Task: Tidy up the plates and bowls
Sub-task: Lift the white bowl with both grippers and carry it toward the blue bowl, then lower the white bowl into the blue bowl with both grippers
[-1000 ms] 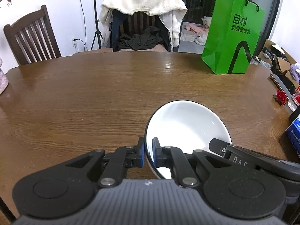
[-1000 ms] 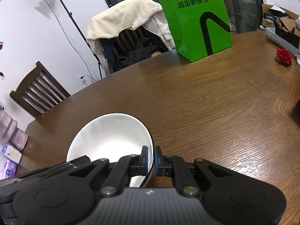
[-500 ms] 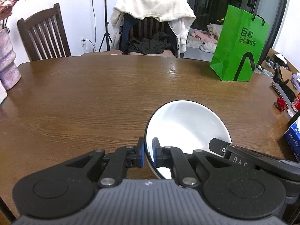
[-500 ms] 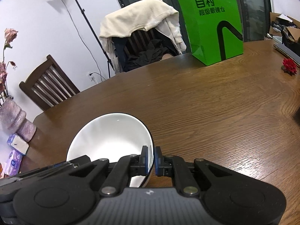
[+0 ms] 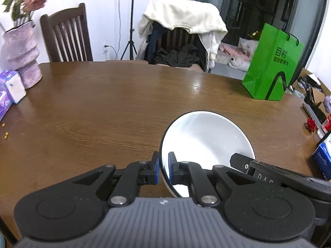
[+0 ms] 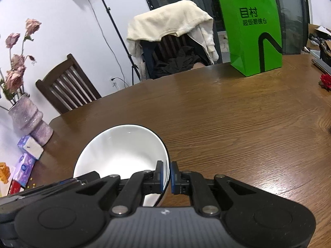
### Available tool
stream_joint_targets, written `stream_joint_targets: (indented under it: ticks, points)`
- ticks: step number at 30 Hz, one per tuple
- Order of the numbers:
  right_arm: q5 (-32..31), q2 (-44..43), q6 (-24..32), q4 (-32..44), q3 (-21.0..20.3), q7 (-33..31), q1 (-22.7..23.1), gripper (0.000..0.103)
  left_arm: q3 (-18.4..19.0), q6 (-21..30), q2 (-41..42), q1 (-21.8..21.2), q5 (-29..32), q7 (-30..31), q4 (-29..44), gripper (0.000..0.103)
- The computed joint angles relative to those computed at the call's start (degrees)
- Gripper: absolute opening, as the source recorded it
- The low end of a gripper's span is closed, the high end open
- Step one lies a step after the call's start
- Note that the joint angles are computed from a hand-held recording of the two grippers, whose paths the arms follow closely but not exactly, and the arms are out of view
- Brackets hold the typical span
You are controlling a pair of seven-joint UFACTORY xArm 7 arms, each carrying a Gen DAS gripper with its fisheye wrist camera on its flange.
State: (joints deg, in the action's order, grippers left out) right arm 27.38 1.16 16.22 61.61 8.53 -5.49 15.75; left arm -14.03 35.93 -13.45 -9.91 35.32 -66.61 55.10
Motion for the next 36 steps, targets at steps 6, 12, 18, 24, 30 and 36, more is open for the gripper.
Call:
stream_joint_targets:
  ticks: [6,12,18,24,30,36]
  points:
    - [-0.81,-3.20,-2.52,-3.43,0.73,1.08,2.08,0.007,-0.54,-1.43,-7.36,1.66,-0.51,-1.70,-6.42,0.009]
    - [-2.03,-5.91,-4.53,-6.55,0.86,2.60,4.89,0.007,-1.59,-1.01,-13.39,3.48,-3.99,-0.34,-11.01,0.009]
    - [-4.30,-7.75,-5.18,-8.57,1.09,5.25,7.13,0.007,-2.28,-0.43,-18.43,5.07,-7.35,1.60,-14.55,0.009]
    - [-6.15,-9.18,-5.38,-9.75,1.11,7.12,9.07,0.007,-2.99,0.88,-23.21,6.38,-10.15,3.35,-17.54,0.009]
    - [-7.08,-9.92,-5.27,-10.06,1.27,8.17,10.75,0.007,-2.95,2.62,-27.39,7.29,-12.55,5.19,-19.64,0.009]
    - [-8.91,-10.39,-5.33,-10.17,2.13,10.00,11.96,0.007,-2.67,3.99,-32.22,7.99,-14.54,6.56,-22.36,0.009]
